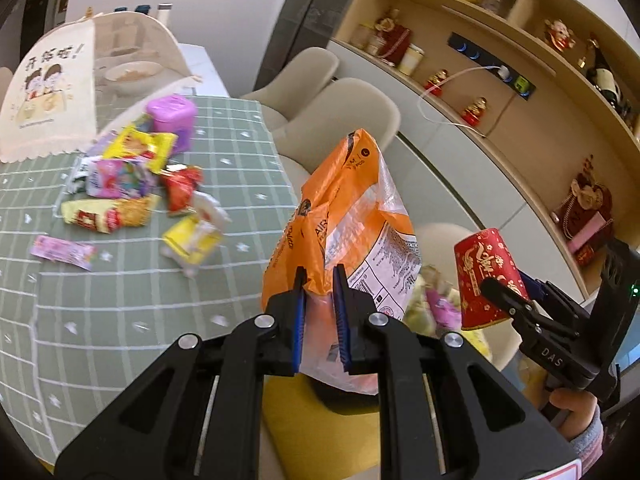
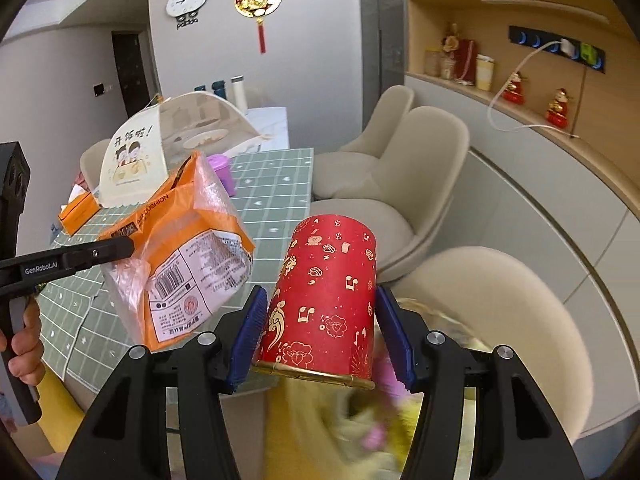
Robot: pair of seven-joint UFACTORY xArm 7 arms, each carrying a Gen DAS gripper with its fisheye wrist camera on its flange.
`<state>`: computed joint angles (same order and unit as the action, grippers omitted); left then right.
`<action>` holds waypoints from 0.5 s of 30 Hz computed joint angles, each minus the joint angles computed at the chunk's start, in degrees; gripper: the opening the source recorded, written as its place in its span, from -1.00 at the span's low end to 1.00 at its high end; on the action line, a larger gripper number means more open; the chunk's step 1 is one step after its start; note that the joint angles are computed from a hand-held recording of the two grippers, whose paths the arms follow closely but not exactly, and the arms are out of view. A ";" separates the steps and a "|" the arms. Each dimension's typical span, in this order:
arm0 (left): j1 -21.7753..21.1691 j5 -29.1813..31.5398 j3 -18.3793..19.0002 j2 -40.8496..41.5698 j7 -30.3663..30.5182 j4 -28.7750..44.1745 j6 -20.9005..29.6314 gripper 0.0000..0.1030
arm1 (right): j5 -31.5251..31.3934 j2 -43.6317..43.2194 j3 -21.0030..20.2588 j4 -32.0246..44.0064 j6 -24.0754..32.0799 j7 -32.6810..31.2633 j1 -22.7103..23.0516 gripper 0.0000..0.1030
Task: Collect trash
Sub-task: 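Lift the chip bag and red cup over the bin and release both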
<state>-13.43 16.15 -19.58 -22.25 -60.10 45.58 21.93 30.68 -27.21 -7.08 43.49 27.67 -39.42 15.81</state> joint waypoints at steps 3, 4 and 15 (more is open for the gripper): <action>0.98 2.65 -3.73 4.22 -4.68 4.07 0.55 -0.75 | 1.70 -0.09 -3.55 0.38 0.79 -4.17 -0.06 0.03; 0.71 3.65 -4.19 5.47 -5.82 5.18 0.80 -0.75 | 2.40 -0.01 -4.69 0.68 1.07 -5.69 -0.27 0.03; -7.11 12.48 -4.08 20.49 -11.87 19.07 6.73 -0.75 | 10.84 3.08 -8.19 5.04 5.73 -15.85 -4.98 0.03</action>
